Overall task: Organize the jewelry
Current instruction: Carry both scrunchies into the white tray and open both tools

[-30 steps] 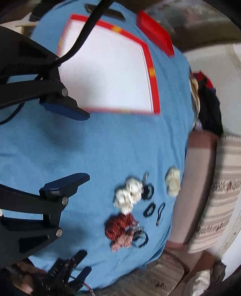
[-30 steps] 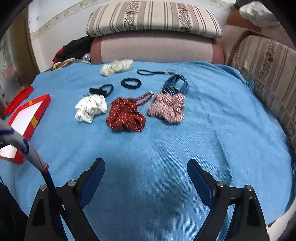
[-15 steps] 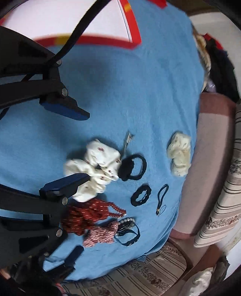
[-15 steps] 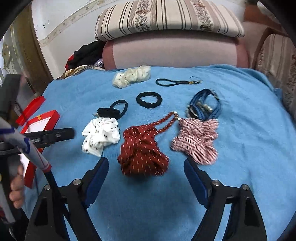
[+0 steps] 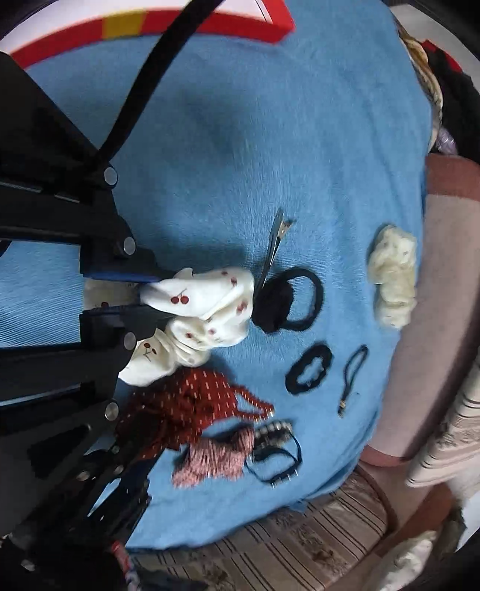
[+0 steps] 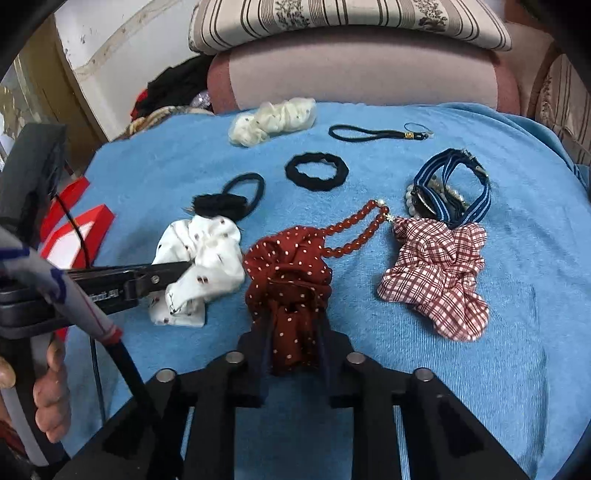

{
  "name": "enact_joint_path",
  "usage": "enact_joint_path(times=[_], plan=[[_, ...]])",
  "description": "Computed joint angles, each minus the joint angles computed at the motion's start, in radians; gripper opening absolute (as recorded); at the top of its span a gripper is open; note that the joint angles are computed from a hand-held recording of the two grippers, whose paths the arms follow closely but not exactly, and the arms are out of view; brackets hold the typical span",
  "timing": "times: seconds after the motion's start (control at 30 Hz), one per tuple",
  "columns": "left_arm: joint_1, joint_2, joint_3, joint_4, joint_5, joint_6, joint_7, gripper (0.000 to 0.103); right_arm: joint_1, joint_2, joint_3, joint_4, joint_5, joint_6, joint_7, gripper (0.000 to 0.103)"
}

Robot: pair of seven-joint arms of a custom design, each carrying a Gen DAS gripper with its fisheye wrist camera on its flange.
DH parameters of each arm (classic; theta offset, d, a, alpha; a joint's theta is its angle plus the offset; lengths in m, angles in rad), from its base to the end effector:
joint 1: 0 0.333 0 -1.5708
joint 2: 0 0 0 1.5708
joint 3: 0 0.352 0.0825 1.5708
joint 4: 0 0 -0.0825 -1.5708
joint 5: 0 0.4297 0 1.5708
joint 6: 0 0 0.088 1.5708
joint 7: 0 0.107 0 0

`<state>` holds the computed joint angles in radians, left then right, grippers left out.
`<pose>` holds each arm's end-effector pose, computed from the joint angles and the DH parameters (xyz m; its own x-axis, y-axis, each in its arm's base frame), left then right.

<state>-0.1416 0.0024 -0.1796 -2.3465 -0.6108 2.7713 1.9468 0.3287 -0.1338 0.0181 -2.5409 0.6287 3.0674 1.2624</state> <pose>0.5448 -0.1551 0.3749 -0.2238 -0.9354 0.2739 -0.9029 0.0932 -0.4196 0.4935 0.1285 0.3886 0.1164 -0.9672 -0.2259 -0.8115 0.0385 -0.5830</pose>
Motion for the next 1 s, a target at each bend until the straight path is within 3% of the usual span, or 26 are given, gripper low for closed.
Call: enact_joint_path(times=[0.1,0.23,0.33,0.5,0.6,0.7,0.87,0.97,1.0], plan=[[-0.008,-0.103,0.027,-0.062,-0.083,-0.007,0.059,0.009,0.011,-0.061,0.008,-0.031,-0.008,-0.005,-0.006,0.016],[-0.030,-0.256,0.115,-0.153,-0.150,-0.029,0.103,0.009,0.051,-0.132,0.003,-0.046,-0.018,-0.021,-0.012,0.016],[-0.008,-0.364,0.167,-0.228,-0.089,-0.017,0.053,0.009,0.110,-0.157,-0.010,-0.026,-0.001,-0.039,-0.039,0.016],[0.154,-0.493,0.164,-0.344,0.155,0.029,-0.137,0.010,0.233,-0.127,-0.026,0.065,0.108,-0.102,-0.140,0.016],[0.233,-0.512,0.179,-0.379,0.254,0.039,-0.214,0.010,0.282,-0.080,-0.016,0.134,0.220,-0.153,-0.234,0.016],[0.305,-0.497,0.197,-0.396,0.339,0.054,-0.287,0.010,0.299,0.000,0.030,0.221,0.274,-0.203,-0.298,0.016],[0.307,-0.443,0.292,-0.392,0.399,0.067,-0.328,0.010,0.268,0.138,0.133,0.325,0.196,-0.244,-0.252,0.016],[0.303,-0.413,0.331,-0.387,0.423,0.075,-0.350,0.013,0.254,0.216,0.170,0.367,0.067,-0.240,-0.163,0.018],[0.295,-0.404,0.343,-0.382,0.421,0.078,-0.349,0.015,0.249,0.238,0.174,0.379,0.026,-0.244,-0.133,0.023]])
